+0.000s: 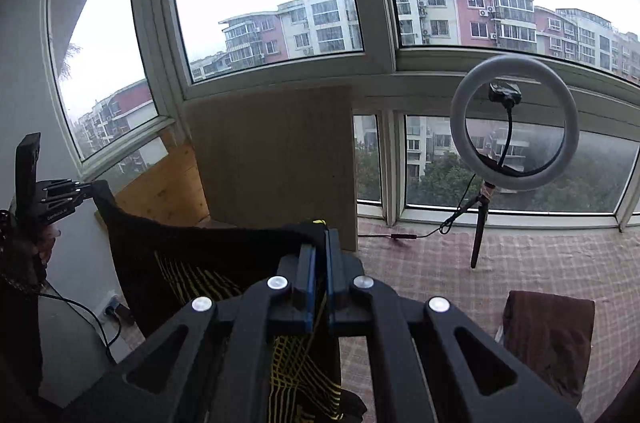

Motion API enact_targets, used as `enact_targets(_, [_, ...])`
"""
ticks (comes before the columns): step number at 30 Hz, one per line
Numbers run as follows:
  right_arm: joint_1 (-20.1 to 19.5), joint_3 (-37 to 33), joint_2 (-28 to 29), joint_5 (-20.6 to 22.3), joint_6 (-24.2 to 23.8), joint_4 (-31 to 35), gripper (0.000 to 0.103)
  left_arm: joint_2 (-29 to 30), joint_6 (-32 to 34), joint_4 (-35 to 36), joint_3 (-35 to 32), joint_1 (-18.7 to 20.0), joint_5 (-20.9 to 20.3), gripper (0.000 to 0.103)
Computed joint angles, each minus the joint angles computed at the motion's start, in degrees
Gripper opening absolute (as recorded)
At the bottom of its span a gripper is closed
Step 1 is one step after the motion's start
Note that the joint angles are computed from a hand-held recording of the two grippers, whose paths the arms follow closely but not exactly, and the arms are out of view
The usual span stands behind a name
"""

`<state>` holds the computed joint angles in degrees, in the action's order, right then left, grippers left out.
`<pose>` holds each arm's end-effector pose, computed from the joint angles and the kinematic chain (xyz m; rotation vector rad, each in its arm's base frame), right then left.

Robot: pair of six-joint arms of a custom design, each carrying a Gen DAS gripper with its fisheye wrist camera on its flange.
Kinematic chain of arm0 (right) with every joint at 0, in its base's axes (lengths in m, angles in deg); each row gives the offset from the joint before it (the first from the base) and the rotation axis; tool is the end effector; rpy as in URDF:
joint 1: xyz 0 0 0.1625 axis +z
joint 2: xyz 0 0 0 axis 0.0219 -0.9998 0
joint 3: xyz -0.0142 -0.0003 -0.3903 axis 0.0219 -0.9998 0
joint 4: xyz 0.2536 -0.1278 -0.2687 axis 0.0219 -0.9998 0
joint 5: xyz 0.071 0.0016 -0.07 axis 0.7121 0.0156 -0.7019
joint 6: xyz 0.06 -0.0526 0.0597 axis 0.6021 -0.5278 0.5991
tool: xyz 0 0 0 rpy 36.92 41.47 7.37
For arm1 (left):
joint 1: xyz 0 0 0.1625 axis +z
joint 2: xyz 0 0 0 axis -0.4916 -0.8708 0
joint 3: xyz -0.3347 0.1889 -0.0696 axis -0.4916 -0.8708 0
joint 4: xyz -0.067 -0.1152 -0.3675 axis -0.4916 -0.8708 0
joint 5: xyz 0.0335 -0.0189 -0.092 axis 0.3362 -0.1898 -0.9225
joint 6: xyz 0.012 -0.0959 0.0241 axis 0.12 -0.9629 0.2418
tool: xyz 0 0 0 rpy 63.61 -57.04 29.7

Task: Fold clothes
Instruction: 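Lower the black shorts flat onto the plaid cloth and open both grippers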

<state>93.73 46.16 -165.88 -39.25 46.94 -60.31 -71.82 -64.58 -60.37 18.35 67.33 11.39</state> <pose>0.1719 -0.5668 0.4595 0.9029 -2.4853 0.9987 -0.3240 -0.5330 0.2447 0.5326 2.0873 -0.8134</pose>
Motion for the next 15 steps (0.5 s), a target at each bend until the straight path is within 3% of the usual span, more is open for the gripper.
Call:
enact_targets(2, [-1.8, -5.5, 8.7, -5.3, 1.9, -0.7, 0.004, 8.4, -1.2, 4.4, -8.0, 6.8, -3.2, 0.009])
enact_targets(4, [-3.1, -14.1, 19.7, -13.7, 2.7, 1.4, 0.005, 16.9, -4.7, 13.1, -17.1, 13.0, -6.7, 0.013])
enact_targets(5, [-3.9, -18.8, 24.8, -18.2, 4.0, 4.8, 0.006, 19.4, -4.8, 13.9, -19.3, 15.1, -9.6, 0.016])
enact_targets(7, [-6.4, -23.9, 30.5, -21.1, 8.5, 10.5, 0.009, 21.8, -2.2, 10.5, -19.3, 17.6, -14.0, 0.016])
enact_targets(9, [-9.1, -23.4, 31.0, -18.4, 10.1, 13.5, 0.012, 21.3, 0.3, 5.7, -15.3, 17.9, -15.0, 0.018])
enact_targets(12, [-11.1, -17.4, 28.3, -17.2, 7.5, 9.7, 0.024, 18.7, 2.6, 0.7, -9.4, 17.6, -16.0, 0.029])
enact_targets(13, [-11.6, -16.0, 27.6, -17.2, 6.7, 8.5, 0.027, 18.8, 2.9, 0.5, -10.0, 18.0, -16.7, 0.03])
enact_targets(15, [-13.0, -17.8, 27.0, -12.0, 8.7, 11.7, 0.027, 20.9, 3.0, 3.0, -14.5, 19.3, -16.6, 0.035])
